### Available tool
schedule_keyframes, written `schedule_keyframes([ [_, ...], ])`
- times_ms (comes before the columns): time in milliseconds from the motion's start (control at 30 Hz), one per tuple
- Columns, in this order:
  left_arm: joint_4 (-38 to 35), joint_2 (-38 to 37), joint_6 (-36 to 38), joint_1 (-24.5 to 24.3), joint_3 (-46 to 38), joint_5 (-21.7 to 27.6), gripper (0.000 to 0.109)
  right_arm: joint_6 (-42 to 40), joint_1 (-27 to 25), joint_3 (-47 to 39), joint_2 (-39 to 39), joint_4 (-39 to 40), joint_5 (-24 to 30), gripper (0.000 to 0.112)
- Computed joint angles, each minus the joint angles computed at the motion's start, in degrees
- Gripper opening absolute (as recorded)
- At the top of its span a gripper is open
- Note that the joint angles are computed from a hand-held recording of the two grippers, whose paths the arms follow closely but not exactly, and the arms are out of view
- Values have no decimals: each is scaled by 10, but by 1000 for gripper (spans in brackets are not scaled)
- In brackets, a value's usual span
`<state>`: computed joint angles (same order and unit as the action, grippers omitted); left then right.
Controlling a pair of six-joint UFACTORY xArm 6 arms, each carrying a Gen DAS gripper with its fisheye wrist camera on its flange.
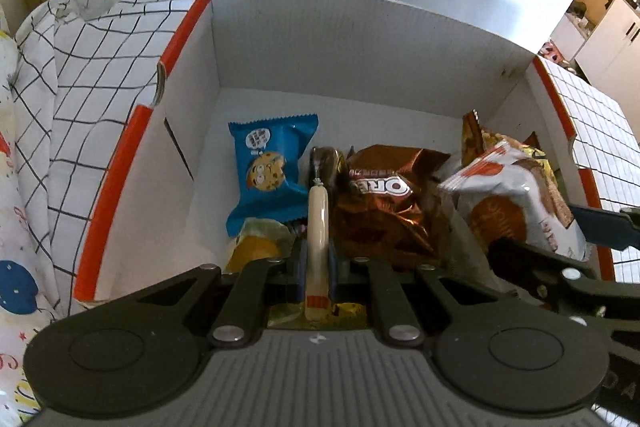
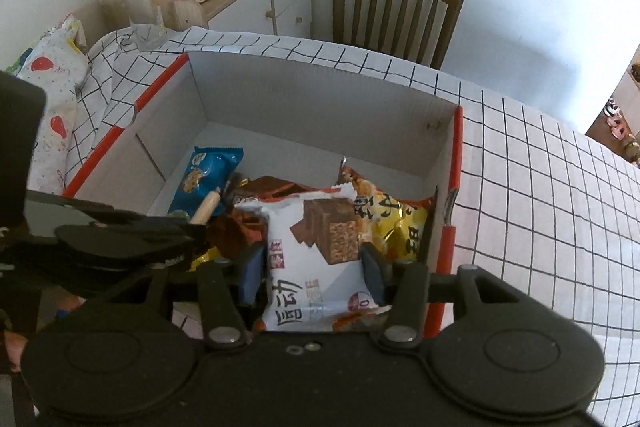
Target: Organize snacks
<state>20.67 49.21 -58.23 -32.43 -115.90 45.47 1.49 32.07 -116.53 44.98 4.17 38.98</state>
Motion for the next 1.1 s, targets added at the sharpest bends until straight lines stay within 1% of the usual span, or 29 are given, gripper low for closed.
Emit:
schedule_keyframes([
  [133, -3, 7, -1, 0, -13, 8, 11, -5, -1, 5, -4, 6, 6, 54],
  [267, -10, -4, -9, 1, 1, -2, 11, -2, -3, 24, -16, 7, -1, 63],
  [367, 0, -10, -17, -1, 5, 1, 11, -7, -4, 43, -29, 12, -12, 64],
  [433, 8, -19, -24, -3, 15, -2, 11, -8, -5, 49, -33, 12, -17, 69],
  [567, 31, -41, -46, -6, 44, -11, 11, -13, -7, 80, -53, 18, -38, 77],
  [733, 60, -66, -67, -15, 66, -7, 11, -26, -11, 119, -80, 34, -63, 84],
  [833, 78, -88, -80, -19, 93, -22, 12, -41, -12, 149, -101, 48, -88, 86],
  [867, 83, -95, -86, -20, 102, -28, 12, -44, -12, 162, -109, 49, -100, 89],
  [967, 101, -118, -108, -24, 131, -45, 15, -69, -13, 201, -135, 72, -134, 91],
  [1067, 125, -136, -126, -30, 150, -52, 22, -103, -14, 238, -161, 111, -161, 91],
  [1100, 132, -142, -133, -32, 154, -53, 28, -112, -14, 247, -169, 123, -166, 91],
])
